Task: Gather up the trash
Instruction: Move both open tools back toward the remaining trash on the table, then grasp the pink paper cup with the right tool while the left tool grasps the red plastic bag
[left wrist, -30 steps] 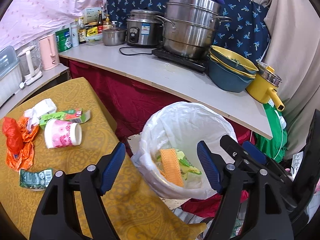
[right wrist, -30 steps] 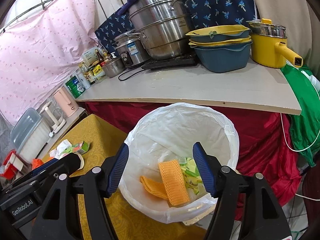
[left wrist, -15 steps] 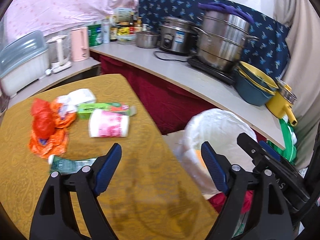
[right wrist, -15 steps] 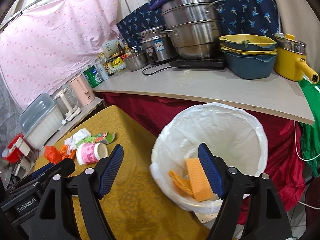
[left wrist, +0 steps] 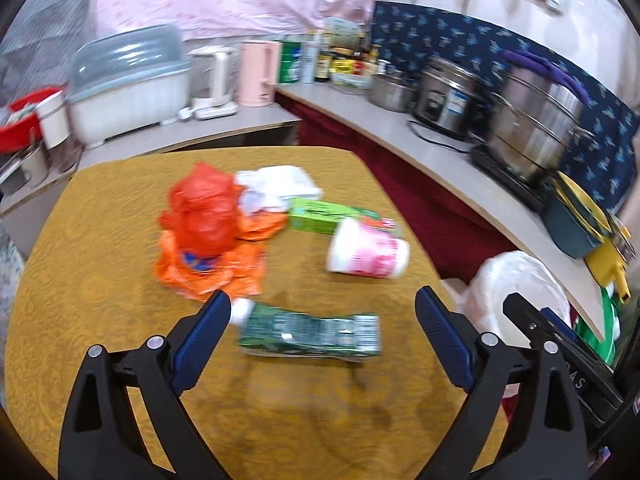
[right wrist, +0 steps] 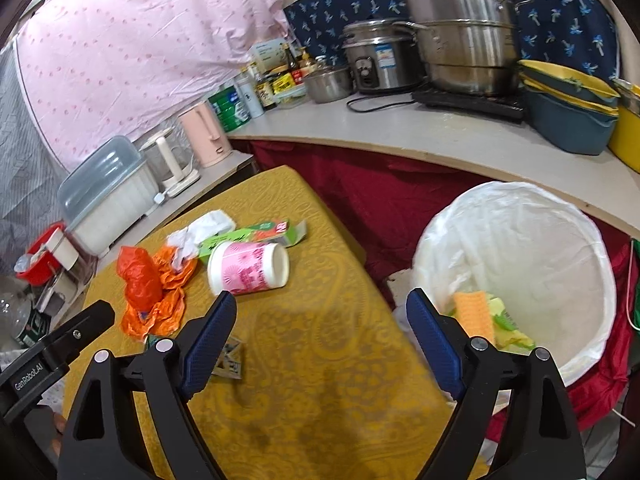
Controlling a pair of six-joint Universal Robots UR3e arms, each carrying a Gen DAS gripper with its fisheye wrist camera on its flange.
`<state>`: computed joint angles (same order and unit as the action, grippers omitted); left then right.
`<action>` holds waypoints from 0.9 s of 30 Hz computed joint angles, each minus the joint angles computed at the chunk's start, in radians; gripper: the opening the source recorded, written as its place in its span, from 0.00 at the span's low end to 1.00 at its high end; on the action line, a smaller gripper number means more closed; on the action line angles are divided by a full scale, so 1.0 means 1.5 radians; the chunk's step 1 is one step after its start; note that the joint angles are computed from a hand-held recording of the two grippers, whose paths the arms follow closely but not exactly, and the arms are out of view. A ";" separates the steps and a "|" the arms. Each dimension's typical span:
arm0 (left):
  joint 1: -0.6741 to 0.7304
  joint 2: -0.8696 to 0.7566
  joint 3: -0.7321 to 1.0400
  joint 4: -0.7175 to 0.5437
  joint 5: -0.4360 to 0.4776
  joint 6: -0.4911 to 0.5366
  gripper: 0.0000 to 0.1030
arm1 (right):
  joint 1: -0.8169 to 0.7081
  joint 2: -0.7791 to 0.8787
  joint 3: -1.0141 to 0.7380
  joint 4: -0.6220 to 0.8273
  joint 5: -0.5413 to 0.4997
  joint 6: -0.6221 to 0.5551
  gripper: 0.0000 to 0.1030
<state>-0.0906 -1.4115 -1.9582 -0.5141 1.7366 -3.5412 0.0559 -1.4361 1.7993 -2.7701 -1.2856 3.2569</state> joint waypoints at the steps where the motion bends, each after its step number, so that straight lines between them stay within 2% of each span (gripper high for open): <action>1: 0.015 0.011 -0.012 -0.001 -0.004 0.005 0.87 | 0.015 0.014 -0.016 0.005 -0.007 0.005 0.81; 8: 0.145 0.066 -0.072 -0.006 -0.061 0.061 0.87 | 0.112 0.131 -0.166 0.058 -0.070 0.024 0.82; 12: 0.208 0.053 -0.071 -0.008 -0.103 0.097 0.87 | 0.161 0.226 -0.306 0.125 -0.116 0.029 0.82; 21: 0.297 -0.071 0.000 0.011 -0.169 0.135 0.87 | 0.206 0.379 -0.536 0.225 -0.144 0.033 0.82; 27: 0.306 -0.155 0.055 0.022 -0.176 0.142 0.87 | 0.224 0.479 -0.688 0.290 -0.204 0.040 0.82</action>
<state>0.3687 -1.6444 -1.8753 -0.4813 1.4720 -3.3289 0.3921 -0.7179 0.7680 -2.3348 -1.5912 3.3172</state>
